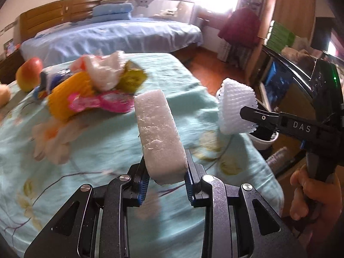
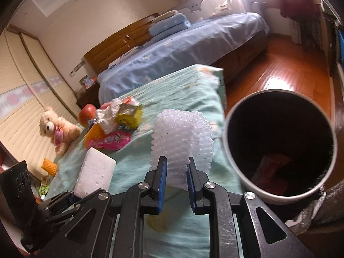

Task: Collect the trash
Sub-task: 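Carry both foam items over the bin and open both tools to drop them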

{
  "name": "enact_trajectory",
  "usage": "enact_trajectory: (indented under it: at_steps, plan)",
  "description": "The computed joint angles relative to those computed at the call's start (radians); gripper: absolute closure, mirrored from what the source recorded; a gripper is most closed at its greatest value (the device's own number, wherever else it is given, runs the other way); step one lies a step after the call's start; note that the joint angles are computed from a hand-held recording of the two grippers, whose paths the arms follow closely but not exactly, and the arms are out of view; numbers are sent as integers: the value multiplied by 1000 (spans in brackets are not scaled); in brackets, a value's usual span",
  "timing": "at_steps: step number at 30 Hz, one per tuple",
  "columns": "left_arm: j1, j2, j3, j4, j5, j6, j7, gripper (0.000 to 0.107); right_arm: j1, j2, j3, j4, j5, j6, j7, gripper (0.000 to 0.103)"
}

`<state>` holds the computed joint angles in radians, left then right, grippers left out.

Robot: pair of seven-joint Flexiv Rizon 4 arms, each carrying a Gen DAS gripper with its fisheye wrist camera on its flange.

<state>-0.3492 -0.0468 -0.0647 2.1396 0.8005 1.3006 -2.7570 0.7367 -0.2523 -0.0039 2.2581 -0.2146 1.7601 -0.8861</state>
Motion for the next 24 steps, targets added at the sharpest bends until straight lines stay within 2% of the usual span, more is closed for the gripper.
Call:
enact_trajectory:
  at_steps: [1,6,9,11,17,20,24]
  plan:
    - [1,-11,-5,-9,-11,3,19,80,4,7,-11,8,2,1,0,85]
    - [-18,-61,-4,-57,-58,8,96,80,119,47,-163,57,20,13,0,85]
    - [-44,-87,7,-87,-72,8,123,80,231,68,-299,88,34,14,-6,85]
    - [-57,-105,14,-105,-91,12,148,80,250,75,-331,97,38,12,-12,85]
    - [-88,-161,35,-153,-181,28,266,80,363,83,-494,128,35,6,-11,85]
    - [-107,-189,43,-185,-222,27,321,80,343,79,-492,125,35,0,-17,85]
    - [-125,-232,51,-226,-288,27,401,80,272,69,-449,115,19,-13,-8,85]
